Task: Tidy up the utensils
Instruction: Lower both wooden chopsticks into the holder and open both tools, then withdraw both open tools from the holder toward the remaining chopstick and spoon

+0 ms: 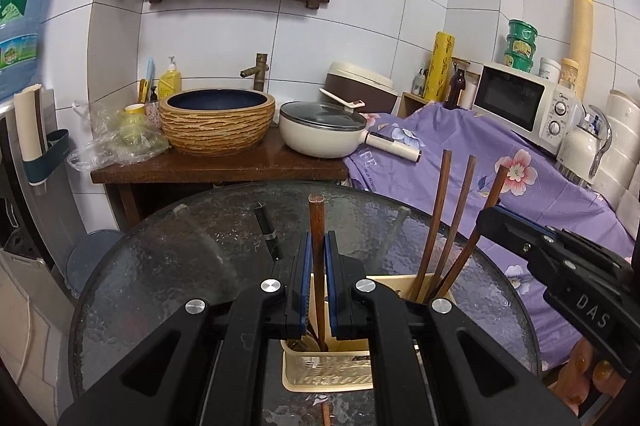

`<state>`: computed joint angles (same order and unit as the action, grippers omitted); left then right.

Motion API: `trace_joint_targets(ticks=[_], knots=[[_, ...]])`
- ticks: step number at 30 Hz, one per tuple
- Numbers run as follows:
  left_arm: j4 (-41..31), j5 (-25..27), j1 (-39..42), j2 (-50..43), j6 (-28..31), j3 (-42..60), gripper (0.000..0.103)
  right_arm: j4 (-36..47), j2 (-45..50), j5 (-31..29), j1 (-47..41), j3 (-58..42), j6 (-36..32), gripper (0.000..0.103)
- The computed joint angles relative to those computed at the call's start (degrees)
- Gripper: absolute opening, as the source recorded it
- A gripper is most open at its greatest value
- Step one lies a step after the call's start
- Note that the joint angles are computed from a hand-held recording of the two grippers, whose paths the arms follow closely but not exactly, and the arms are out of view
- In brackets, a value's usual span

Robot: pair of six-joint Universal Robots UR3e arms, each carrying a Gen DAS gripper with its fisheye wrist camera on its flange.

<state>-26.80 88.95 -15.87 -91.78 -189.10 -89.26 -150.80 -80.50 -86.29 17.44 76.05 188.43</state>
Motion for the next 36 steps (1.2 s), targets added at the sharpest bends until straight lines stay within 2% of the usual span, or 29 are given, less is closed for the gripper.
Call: trace_joint_targets(ticks=[2,4,6,7,8,10,12,16,18,24,29,32,36], knots=[[-0.2,-0.1,-0.2,0.2,0.0,0.0,0.007,-0.4,-0.1,0.1,-0.3,0.4,0.4,0.008],[0.0,0.1,-0.4,0.7,0.3,-0.5,0.011,-0.9,-0.7,0.6,-0.9,1.4,0.9,0.010],[0.9,-0.2,-0.1,2.1,0.3,-2.2,0.035,-1.7,-1.4,0.4,-1.0,2.4,1.0,0.022],[1.6,-0.3,0.0,2.9,0.3,-3.3,0.041,-2.6,-2.1,0.3,-1.1,3.5,1.1,0.041],[2.2,0.0,-0.1,3.5,0.2,-4.1,0.045,-3.5,-2.6,0.1,-1.0,4.3,1.4,0.054],[3.5,0.5,-0.1,5.5,0.8,-6.9,0.047,-6.4,-4.4,-1.0,-0.9,7.2,1.7,0.054],[4.0,0.0,0.4,7.2,0.9,-9.0,0.060,-7.5,-6.5,-0.1,-1.5,10.1,1.7,0.054],[5.9,-1.7,2.0,13.1,0.2,-16.1,0.073,-9.3,-10.6,-0.2,-1.4,15.8,1.8,0.059],[7.3,0.2,1.3,15.4,0.3,-19.6,0.084,-9.1,-12.1,-1.2,-0.7,18.3,1.6,0.062],[8.1,1.5,0.7,21.1,1.0,-28.5,0.094,-9.6,-17.2,0.2,-0.3,27.1,2.1,0.067],[7.7,-2.9,4.3,27.1,-0.1,-36.7,0.096,-10.4,-19.2,-0.3,1.5,32.9,2.2,0.070],[7.4,-3.6,6.0,30.6,-1.0,-41.3,0.096,-10.8,-19.4,-0.4,2.6,36.1,2.7,0.070],[4.6,-6.6,9.8,35.4,-0.2,-46.5,0.096,-11.3,-19.5,-0.2,3.4,40.0,4.0,0.070]])
